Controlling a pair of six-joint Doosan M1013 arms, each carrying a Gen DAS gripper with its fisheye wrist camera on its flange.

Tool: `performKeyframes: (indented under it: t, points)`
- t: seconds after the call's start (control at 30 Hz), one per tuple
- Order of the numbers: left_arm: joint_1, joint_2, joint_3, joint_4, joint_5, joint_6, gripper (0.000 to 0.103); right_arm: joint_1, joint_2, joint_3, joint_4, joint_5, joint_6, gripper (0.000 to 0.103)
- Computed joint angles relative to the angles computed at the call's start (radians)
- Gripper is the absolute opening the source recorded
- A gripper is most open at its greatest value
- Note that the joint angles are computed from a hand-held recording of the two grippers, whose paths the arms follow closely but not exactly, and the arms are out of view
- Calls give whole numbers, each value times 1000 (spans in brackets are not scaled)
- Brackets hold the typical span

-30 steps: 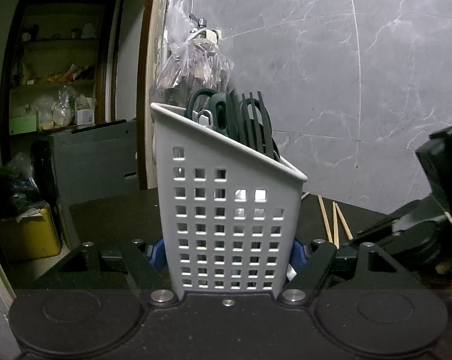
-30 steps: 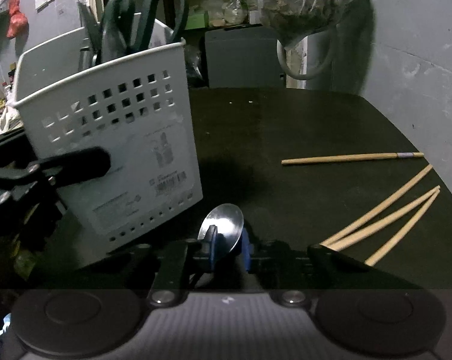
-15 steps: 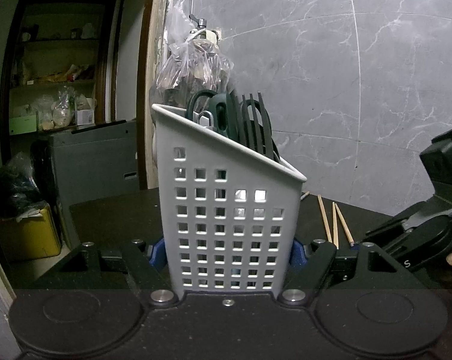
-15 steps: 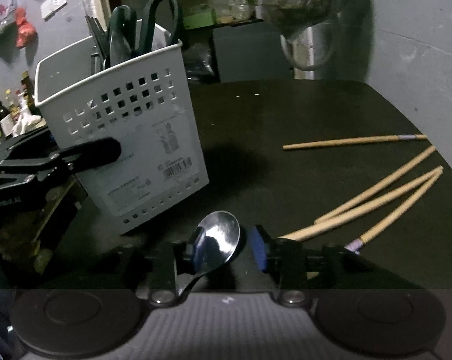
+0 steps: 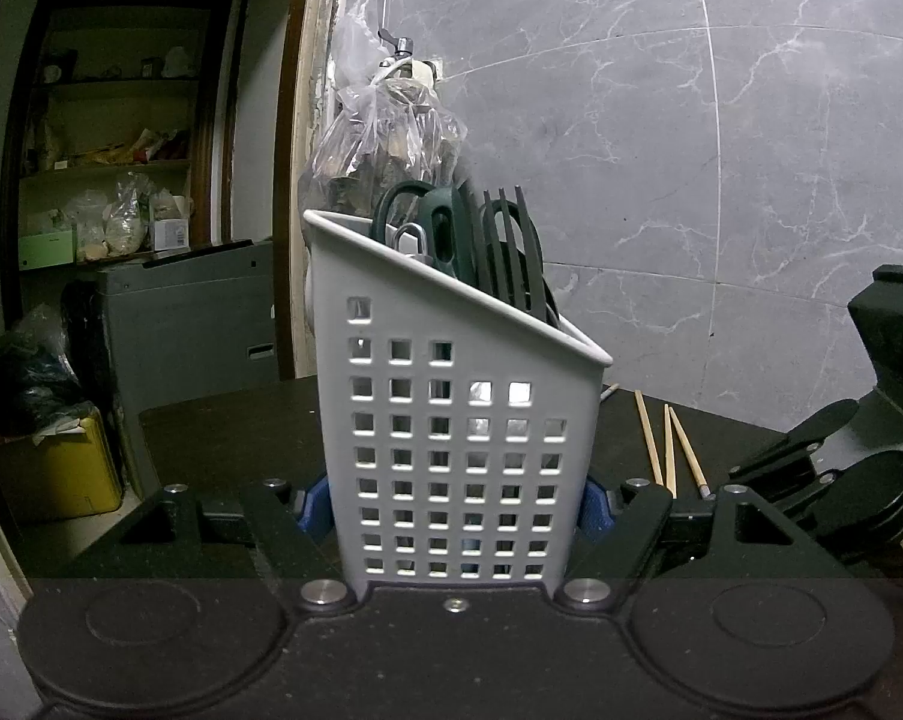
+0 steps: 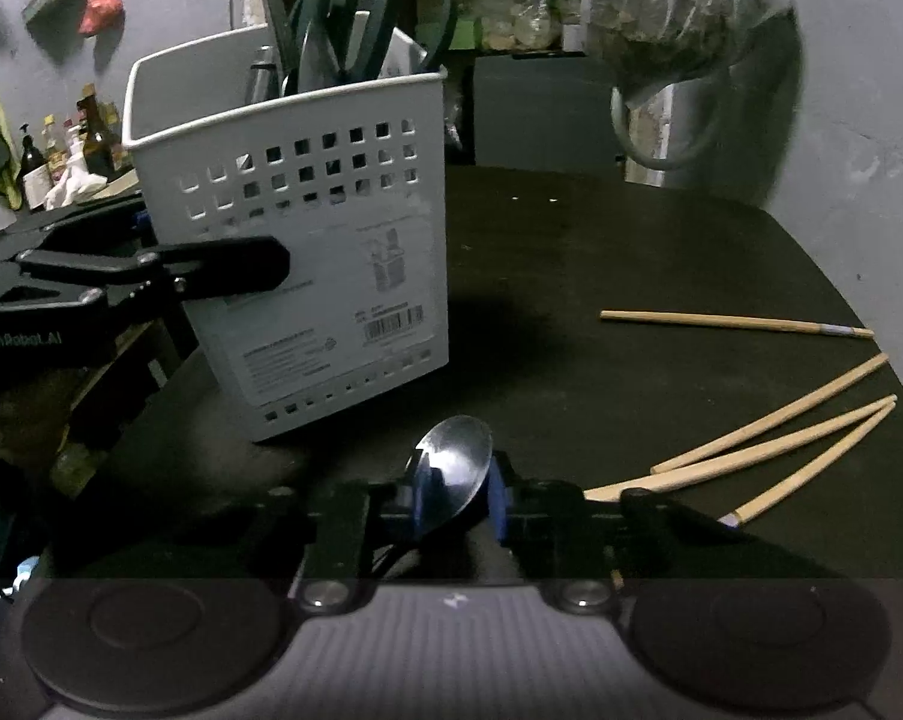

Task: Organize utensils
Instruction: 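Carry the silver spoon up above the basket with the right tool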

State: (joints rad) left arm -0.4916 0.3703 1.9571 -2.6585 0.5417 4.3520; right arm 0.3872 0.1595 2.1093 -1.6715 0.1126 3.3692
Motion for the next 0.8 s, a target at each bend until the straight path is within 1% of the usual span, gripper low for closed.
performKeyframes:
  t: [0.07, 0.1, 0.13, 0.2, 0.23, 0.27, 0.37, 0.47, 0.53, 0.6, 0.63, 0.7, 0.8]
  points:
    - [1, 0, 0, 2, 1, -2, 77, 4, -1, -2, 27, 11, -12, 13]
    - [1, 0, 0, 2, 2, -2, 77, 7, -2, -1, 4, 17, 18, 11]
    - [1, 0, 0, 1, 1, -1, 77, 9, -4, -1, -22, 20, 55, 9]
    - [1, 0, 0, 2, 1, -1, 77, 7, -9, 3, -145, 7, 200, 4]
    - [1, 0, 0, 2, 1, -2, 77, 8, -11, 4, -154, 9, 219, 3]
    - [0, 0, 0, 1, 1, -1, 77, 10, -12, 6, -192, 14, 259, 2]
    - [1, 0, 0, 3, 1, -3, 77, 13, -15, 11, -229, 28, 307, 1]
    - [0, 0, 0, 2, 1, -1, 77, 15, -22, 23, -347, 50, 459, 1]
    - [0, 0, 0, 1, 1, 0, 77, 19, -30, 38, -472, 95, 612, 1]
    - [1, 0, 0, 1, 1, -1, 77, 21, -39, 54, -569, 136, 738, 1]
    - [1, 0, 1, 2, 1, -1, 77, 23, -45, 65, -635, 171, 821, 1]
    - [0, 0, 1, 0, 1, 1, 77, 30, -52, 82, -684, 245, 890, 1]
    - [1, 0, 0, 2, 1, -2, 77, 60, -52, 108, -695, 408, 911, 1]
